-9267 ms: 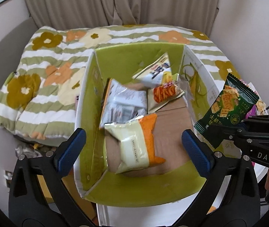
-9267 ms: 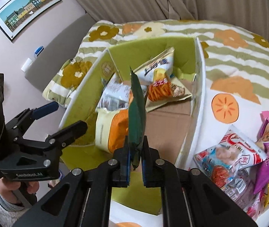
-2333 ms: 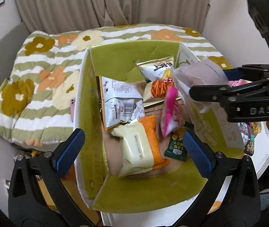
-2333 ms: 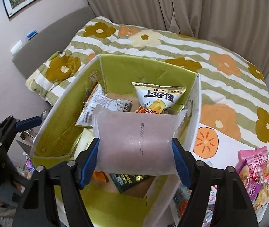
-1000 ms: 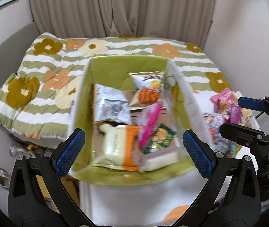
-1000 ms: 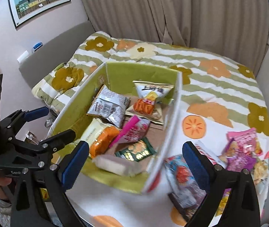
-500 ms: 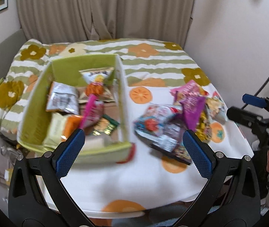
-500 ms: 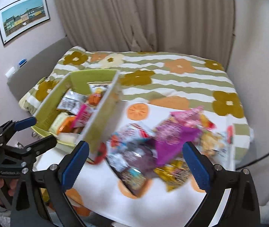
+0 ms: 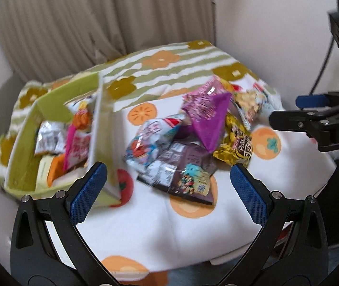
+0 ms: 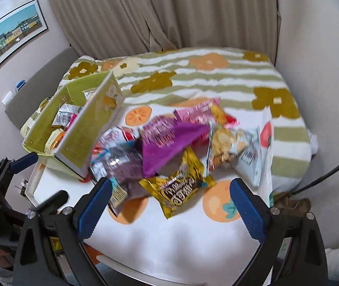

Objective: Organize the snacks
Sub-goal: 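Move both open tools back over the snack pile, then grasp the dark purple bag with the left tool while the right tool grasps the yellow Pillows bag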

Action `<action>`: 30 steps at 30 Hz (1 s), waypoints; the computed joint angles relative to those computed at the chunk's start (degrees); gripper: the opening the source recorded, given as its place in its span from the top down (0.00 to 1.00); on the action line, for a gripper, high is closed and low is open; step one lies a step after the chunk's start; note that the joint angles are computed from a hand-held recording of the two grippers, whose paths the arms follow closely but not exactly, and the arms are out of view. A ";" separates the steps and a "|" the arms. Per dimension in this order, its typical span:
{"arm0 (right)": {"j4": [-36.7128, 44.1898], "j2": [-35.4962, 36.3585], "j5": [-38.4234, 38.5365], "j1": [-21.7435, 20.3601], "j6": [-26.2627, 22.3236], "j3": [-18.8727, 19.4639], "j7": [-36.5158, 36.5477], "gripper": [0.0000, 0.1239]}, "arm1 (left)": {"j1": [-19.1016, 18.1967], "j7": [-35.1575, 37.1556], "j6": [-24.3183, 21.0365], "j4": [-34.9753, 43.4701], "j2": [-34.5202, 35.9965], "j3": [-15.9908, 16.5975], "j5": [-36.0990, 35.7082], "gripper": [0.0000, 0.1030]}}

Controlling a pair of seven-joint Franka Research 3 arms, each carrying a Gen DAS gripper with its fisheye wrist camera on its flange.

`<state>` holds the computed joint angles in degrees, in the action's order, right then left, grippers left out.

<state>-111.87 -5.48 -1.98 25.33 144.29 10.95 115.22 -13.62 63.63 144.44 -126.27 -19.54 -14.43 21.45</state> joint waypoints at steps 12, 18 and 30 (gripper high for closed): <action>-2.39 5.90 10.53 -0.47 4.41 -2.16 1.31 0.21 | -1.63 12.69 -1.39 9.29 15.80 0.07 1.39 0.02; -2.52 8.25 14.04 -0.25 6.78 -2.61 3.93 0.21 | -1.97 16.13 -4.48 11.35 19.32 0.37 -1.33 0.10; -1.05 11.34 14.94 0.65 7.72 -3.07 7.48 0.21 | -1.66 17.78 -7.75 12.47 21.50 0.77 -3.27 0.12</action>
<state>-112.92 5.86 12.95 25.97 152.01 7.87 122.70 -15.28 81.41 136.69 -113.80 1.96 -13.66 18.18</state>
